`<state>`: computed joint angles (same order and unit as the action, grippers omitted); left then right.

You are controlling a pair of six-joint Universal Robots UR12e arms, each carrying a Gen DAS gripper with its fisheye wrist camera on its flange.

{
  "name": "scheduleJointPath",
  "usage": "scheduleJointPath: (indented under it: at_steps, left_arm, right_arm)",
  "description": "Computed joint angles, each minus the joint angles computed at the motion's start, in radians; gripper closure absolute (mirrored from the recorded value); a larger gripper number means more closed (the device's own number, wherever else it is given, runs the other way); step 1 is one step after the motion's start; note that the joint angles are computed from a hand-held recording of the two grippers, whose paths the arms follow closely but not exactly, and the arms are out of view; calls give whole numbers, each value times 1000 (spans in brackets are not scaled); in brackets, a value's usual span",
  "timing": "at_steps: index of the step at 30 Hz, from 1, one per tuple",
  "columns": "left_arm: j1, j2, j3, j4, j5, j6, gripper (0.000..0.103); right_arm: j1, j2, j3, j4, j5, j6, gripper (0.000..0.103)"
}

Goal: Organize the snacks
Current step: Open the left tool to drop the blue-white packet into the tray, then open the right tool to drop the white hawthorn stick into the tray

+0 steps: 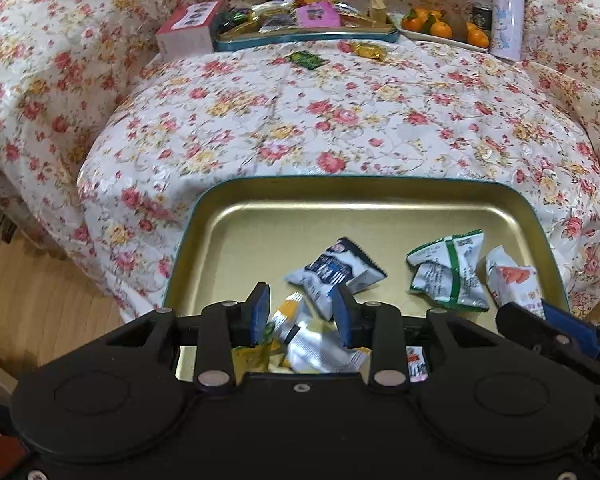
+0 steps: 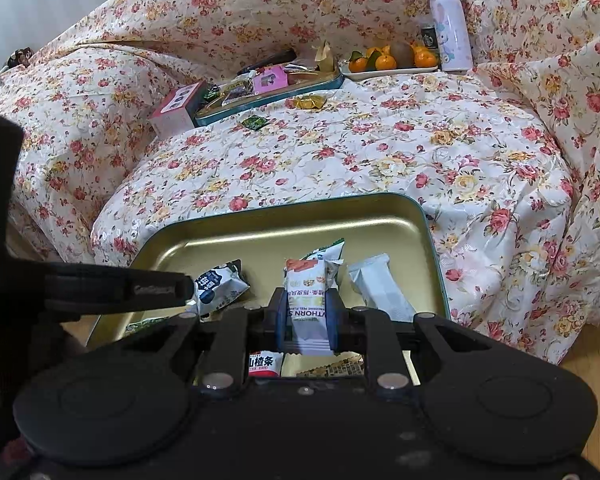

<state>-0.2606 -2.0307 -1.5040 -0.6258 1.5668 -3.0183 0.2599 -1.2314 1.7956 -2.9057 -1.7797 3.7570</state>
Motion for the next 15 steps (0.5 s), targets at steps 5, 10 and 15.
scheduleJointPath:
  at_steps: [5,10,15]
  left_arm:
    - [6,5,-3,-25,6,-12,60]
    - [9,8,-3,-50,-6,-4,60]
    - [7,9,-3,-60,-9,11,60]
  right_arm:
    - [2,2,-5,8,-5,-15,81]
    - [3,3,-8,14,-8,-26,81]
    - [3,4,-10,17,-6,-35,80]
